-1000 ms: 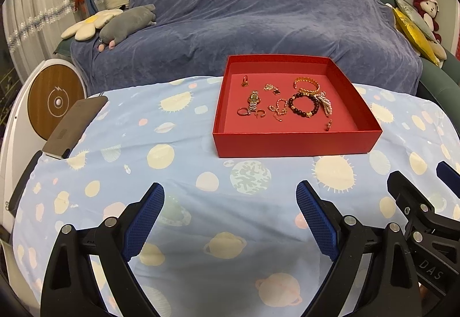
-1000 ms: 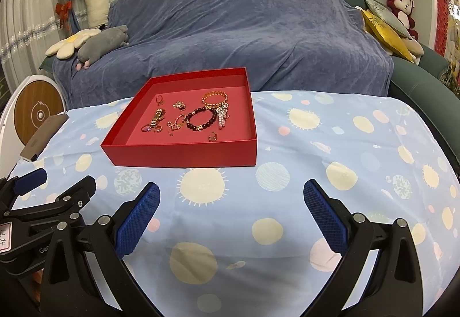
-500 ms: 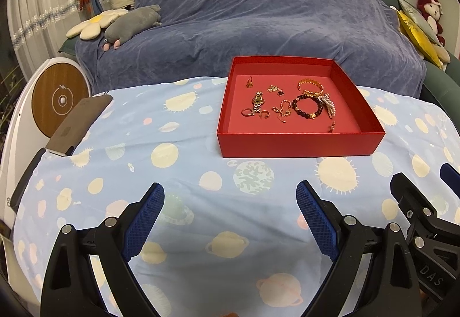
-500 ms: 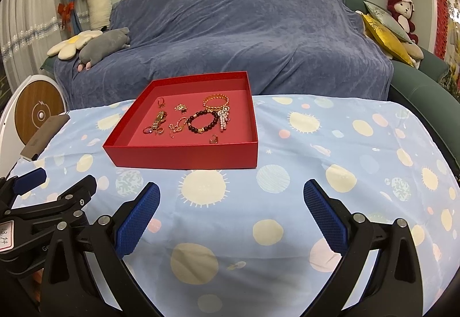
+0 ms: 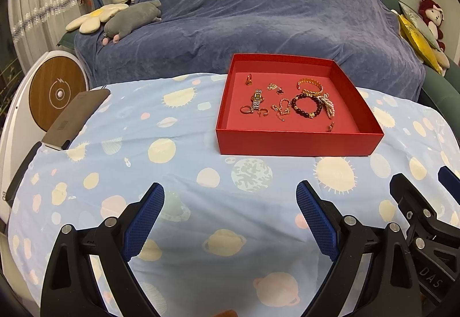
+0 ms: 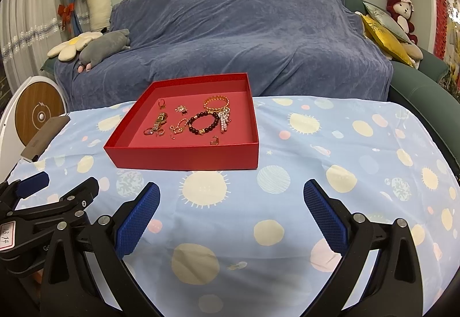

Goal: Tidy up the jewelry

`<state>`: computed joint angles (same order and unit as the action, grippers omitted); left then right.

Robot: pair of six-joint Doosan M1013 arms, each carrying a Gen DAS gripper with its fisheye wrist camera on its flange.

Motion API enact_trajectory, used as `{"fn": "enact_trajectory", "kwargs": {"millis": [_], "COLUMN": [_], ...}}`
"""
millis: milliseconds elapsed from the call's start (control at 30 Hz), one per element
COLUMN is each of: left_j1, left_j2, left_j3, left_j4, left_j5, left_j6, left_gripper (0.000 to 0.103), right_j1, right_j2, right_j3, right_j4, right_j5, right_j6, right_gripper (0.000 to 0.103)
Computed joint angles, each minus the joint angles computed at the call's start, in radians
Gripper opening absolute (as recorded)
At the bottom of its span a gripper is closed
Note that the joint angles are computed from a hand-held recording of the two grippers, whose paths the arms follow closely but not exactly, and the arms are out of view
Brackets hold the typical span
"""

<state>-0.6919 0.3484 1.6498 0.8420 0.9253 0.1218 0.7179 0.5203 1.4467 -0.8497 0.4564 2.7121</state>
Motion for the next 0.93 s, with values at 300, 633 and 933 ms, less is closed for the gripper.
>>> {"fn": "enact_trajectory", "kwargs": {"millis": [300, 633, 933], "left_j1": [-0.013, -0.017, -0.017], "left_j2": [0.001, 0.000, -0.001], "left_j3": [0.005, 0.010, 0.011], "left_j4": [0.048, 0.072, 0.077], "left_j5": [0.027, 0.042, 0.043], "left_j6": [-0.027, -0.061, -0.069], "left_gripper": [0.091, 0.091, 0.091], "right_j1": [0.002, 0.006, 0.006], "right_j2": [0.000, 0.001, 0.004], "right_j3": [0.000, 0.002, 0.002], "right_j4": [0.002, -0.016, -0.018], "right_j5": [0.002, 0.005, 0.004], "right_j6": [-0.007, 0.004, 0.013], "right_gripper": [0.098, 0.098, 0.098]}}
